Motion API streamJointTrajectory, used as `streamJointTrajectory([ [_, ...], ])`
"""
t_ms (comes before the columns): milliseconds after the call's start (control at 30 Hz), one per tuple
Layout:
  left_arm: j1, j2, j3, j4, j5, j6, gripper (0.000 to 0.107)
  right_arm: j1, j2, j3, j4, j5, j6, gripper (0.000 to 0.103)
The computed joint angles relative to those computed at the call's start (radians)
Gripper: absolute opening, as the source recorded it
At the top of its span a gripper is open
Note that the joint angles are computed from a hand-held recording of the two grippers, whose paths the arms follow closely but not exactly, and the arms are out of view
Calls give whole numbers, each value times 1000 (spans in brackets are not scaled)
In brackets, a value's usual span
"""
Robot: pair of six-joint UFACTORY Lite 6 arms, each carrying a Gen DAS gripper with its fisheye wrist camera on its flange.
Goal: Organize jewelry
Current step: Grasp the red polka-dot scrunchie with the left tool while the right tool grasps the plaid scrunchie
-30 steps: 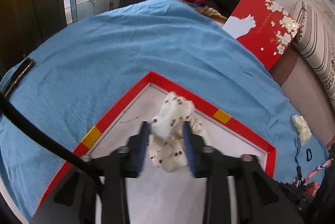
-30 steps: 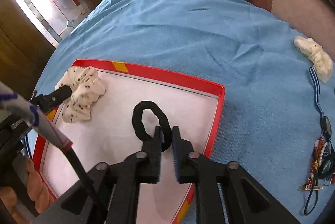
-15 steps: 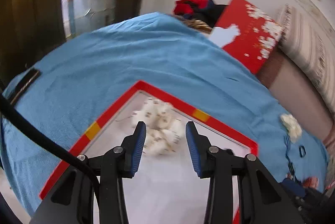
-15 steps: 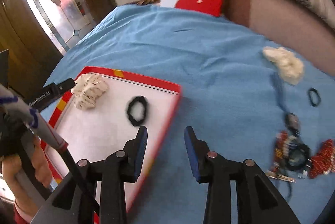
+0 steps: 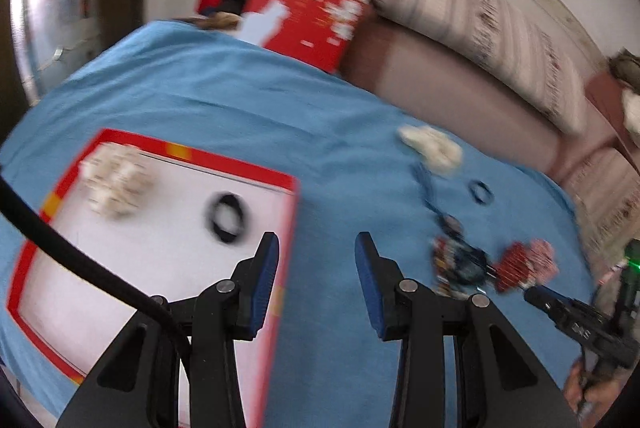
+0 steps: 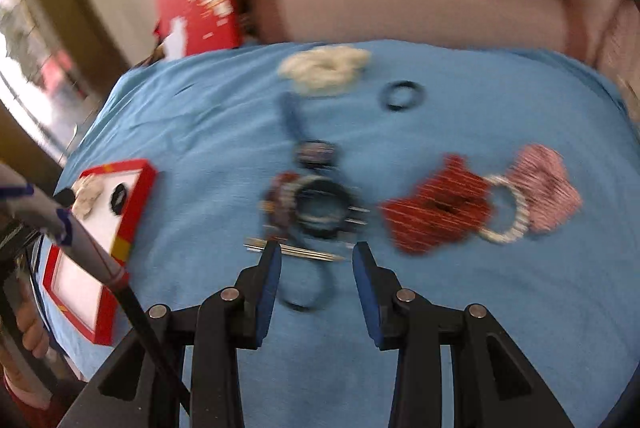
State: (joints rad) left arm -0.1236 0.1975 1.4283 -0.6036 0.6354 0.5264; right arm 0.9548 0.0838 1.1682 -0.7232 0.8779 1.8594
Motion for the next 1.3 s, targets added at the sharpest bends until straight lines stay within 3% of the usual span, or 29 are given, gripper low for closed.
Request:
streamJointTrajectory([
  [200, -244, -80, -75, 189, -53, -249, 39, 61, -397, -417, -64, 56, 238, 40],
  [367, -446, -35, -80, 362, -104, -454, 40, 99, -639, -624, -79, 153, 328, 40],
  [467, -551, 28, -61, 465, -124, -563, 40, 108, -759, -725, -82, 205, 354, 46],
  [733, -713, 312, 228, 521, -79, -654, 40, -240, -1036, -867, -36, 85, 112, 47],
  [867, -763, 487, 466, 543, -20, -661, 40, -406, -1035, -898, 14, -64, -40, 47],
  [1100, -801, 884, 1018, 585, 205, -661, 40, -607, -816, -856, -17, -298, -173, 52],
  [1233, -812, 995, 1171, 599, 266, -666, 40, -673, -740, -864, -51, -388, -154, 52],
  [1267, -816, 1007, 1184, 606, 270, -669, 40, -679, -736, -866, -56, -395, -156, 50],
  [1300, -818, 1032, 1223, 609, 288, -671, 38, -674, -735, -864, -67, -390, -146, 38],
])
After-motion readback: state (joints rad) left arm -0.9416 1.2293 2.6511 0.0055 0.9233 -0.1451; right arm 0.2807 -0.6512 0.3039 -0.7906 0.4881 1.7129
